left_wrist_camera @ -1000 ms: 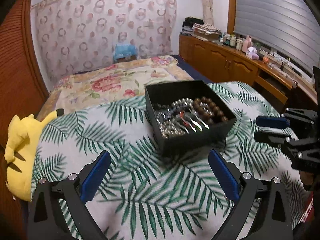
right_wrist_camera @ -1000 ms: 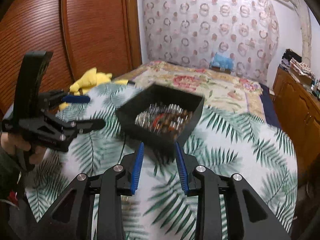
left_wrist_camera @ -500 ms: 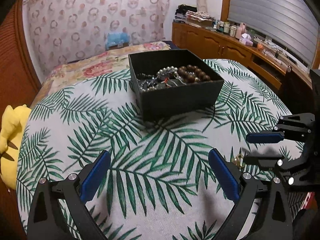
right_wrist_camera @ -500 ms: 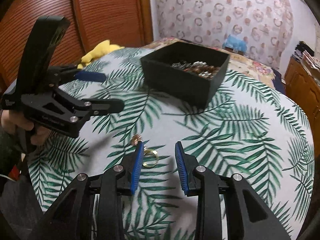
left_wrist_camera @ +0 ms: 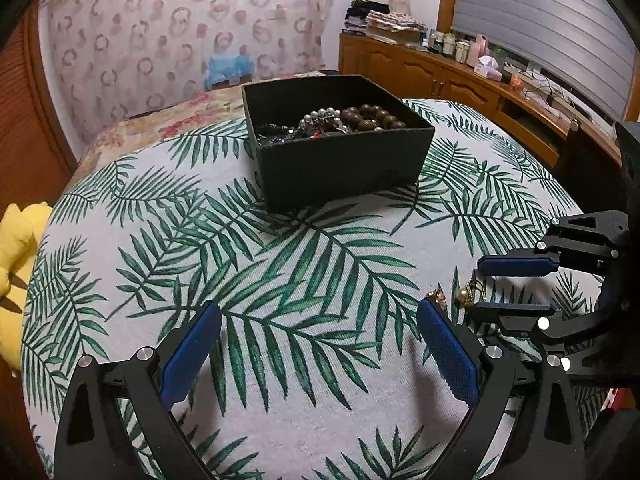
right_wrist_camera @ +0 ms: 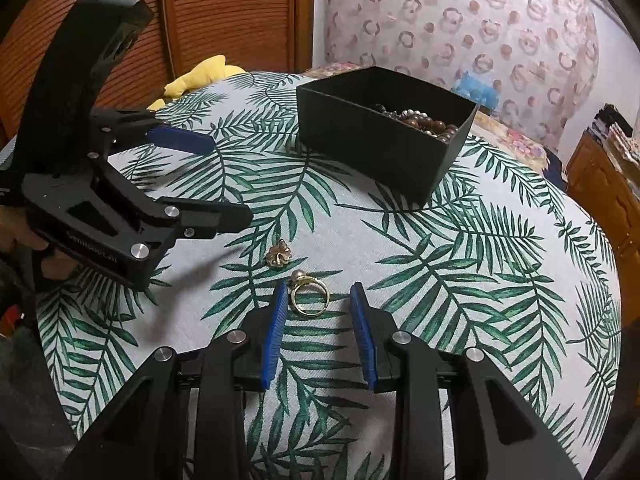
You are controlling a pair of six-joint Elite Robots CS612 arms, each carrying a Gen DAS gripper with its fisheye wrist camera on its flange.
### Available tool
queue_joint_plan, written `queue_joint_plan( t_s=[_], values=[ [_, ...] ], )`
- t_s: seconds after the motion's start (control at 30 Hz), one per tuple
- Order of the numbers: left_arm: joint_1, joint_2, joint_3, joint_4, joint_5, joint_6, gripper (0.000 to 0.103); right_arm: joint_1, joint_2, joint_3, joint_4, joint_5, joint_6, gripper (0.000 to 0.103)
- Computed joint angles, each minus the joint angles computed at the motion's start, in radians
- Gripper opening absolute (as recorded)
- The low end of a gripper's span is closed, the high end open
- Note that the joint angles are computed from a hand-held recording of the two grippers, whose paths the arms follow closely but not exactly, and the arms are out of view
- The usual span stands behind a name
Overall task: Organize jewelry
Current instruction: 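Grasp the gold ring with the right gripper while the left grasps the gold flower earring, then lower the ring and earring into the black box and open both grippers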
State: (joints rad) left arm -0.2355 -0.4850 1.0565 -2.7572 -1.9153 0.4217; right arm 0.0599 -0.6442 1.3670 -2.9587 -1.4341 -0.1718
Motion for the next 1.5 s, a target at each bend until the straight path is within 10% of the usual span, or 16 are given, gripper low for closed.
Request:
queue_joint_plan(
  t_s=[0.5,1.0,1.5],
  values=[
    [-0.014,-0.022,0.047,-0.03,-0.038,0.053,0.094,-0.024,-0.012,0.027,-0.061,-0.015,0.054,0.021],
    [-0.032,-0.027,0.063,0.0,-0.075,0.136,0.014,-0.043,-0.008,0.032,-0.076,-0.019,0.076,0.021],
    [-0.019,0.011,-0.051,0.001,-0.1,0.047,0.014,-0.053,0.014,-0.047,-0.09,-0.009,0.045,0.021]
  ],
)
